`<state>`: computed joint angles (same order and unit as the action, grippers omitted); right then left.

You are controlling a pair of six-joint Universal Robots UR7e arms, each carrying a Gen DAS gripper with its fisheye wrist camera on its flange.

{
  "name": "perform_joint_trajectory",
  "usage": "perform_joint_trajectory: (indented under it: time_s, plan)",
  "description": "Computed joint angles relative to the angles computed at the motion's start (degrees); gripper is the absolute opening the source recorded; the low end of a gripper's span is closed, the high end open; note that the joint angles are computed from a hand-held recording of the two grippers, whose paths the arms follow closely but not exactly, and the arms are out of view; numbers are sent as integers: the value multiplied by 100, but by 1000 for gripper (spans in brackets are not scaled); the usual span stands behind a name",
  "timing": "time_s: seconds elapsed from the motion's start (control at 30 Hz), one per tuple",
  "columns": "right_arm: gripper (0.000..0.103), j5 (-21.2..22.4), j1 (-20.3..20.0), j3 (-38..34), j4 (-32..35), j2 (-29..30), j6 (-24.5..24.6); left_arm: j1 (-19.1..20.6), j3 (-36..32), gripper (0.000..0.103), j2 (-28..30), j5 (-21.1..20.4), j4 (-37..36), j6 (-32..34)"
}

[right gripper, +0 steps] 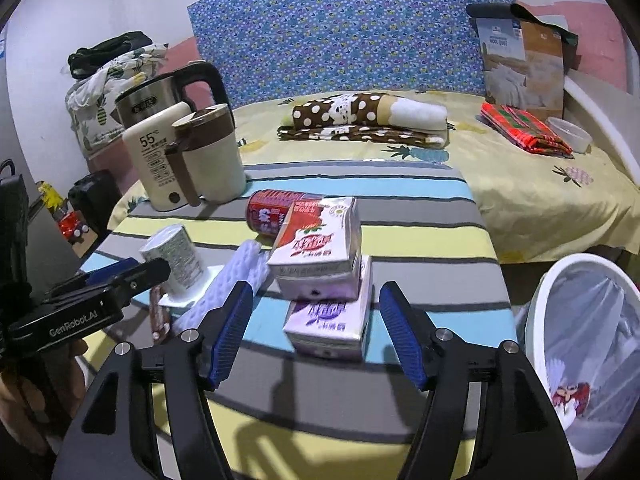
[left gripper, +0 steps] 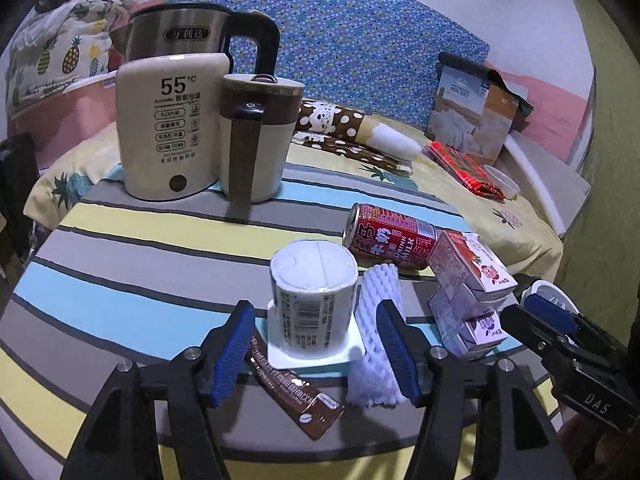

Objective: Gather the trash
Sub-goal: 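Grasp the red-and-white juice carton with the right gripper while the left grasps the yogurt cup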

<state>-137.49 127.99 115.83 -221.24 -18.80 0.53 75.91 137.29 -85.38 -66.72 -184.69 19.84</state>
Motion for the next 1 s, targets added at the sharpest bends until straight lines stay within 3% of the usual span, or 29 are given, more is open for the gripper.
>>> perform_joint_trajectory:
  time_s: [0.43, 0.57, 0.67, 1.0]
  plan:
    - [67, 7, -179, -208, 257, 18, -207, -30, -71, 65, 395, 141, -408, 8]
    - [67, -15, -218, -226, 341, 3, -82, -33, -88, 48, 477, 195, -439, 46]
    - [58, 63, -231, -178, 326, -28, -20, -23, -72, 48, 494, 171, -478, 82]
    - [57, 14, -122, 12, 40, -79, -70, -84, 140, 47, 245, 209, -630, 82]
